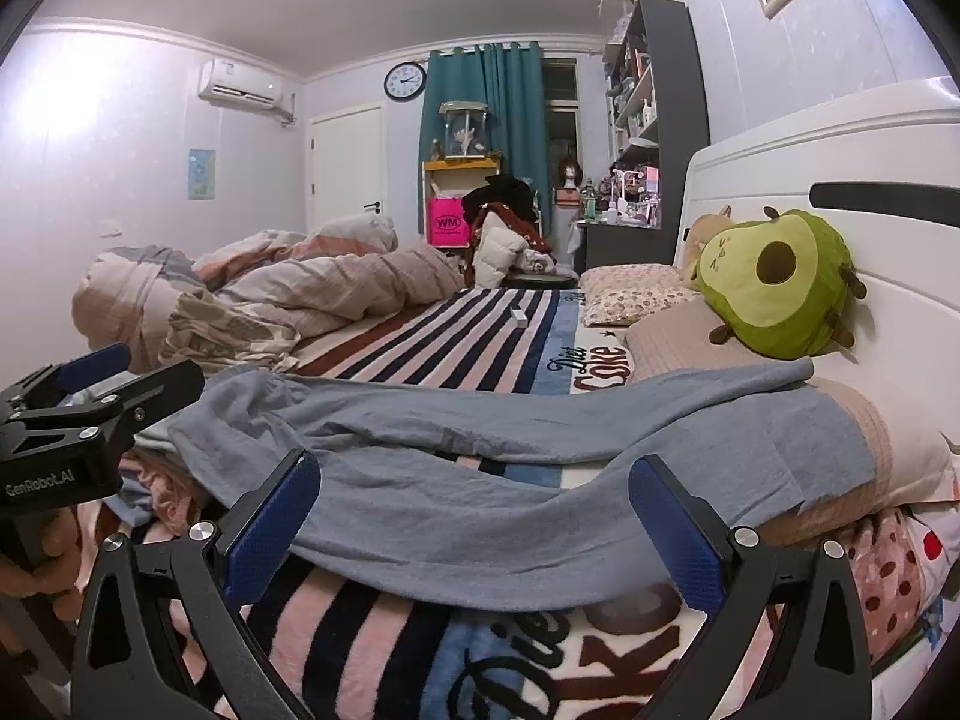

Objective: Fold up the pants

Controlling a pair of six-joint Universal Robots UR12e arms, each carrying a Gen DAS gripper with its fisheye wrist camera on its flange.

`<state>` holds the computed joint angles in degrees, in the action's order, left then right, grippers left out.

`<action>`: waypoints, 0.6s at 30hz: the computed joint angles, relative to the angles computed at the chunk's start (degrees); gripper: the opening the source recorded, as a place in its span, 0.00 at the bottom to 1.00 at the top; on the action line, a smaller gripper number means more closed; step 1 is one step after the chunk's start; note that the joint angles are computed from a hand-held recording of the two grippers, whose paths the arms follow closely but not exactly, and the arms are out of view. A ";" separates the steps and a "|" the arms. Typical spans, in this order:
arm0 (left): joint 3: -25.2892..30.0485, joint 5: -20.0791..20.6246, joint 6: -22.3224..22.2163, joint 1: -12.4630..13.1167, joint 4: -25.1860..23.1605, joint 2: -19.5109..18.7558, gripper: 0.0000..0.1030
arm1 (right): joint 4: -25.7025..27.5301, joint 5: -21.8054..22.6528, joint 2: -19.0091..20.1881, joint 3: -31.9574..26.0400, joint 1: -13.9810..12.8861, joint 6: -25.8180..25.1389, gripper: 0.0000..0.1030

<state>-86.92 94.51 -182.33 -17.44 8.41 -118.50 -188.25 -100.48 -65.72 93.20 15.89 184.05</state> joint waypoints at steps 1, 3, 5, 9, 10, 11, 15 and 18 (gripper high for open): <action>0.07 0.00 -0.07 -0.02 -0.05 -0.07 0.99 | 0.05 -0.07 -0.02 0.00 0.02 0.04 1.00; 0.14 -0.01 -0.10 -0.01 -0.11 -0.08 0.99 | -0.07 -0.09 0.02 0.00 0.04 0.33 1.00; 0.23 0.01 -0.15 -0.04 -0.03 -0.19 0.99 | -0.05 -0.11 0.09 -0.08 0.09 0.43 1.00; 0.20 -0.05 -0.11 0.00 -0.21 -0.07 0.99 | -0.09 0.02 0.07 -0.08 0.05 0.51 1.00; 0.28 -0.01 -0.13 -0.02 -0.21 -0.16 0.99 | 0.05 0.02 -0.05 -0.03 0.02 0.42 1.00; 0.21 -0.08 -0.13 0.01 -0.23 -0.09 0.99 | 0.05 -0.09 0.08 -0.14 0.08 0.50 1.00; 0.23 -0.11 -0.10 -0.02 -0.43 -0.08 0.99 | 0.46 -0.10 0.01 -0.20 0.15 0.70 1.00; 0.25 -0.22 -0.12 0.04 -0.37 -0.10 0.99 | 0.49 0.31 0.13 -0.32 0.22 1.44 1.00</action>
<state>-86.67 94.30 -182.46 -17.40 8.04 -118.60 -187.76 -100.17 -65.59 92.88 16.11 185.49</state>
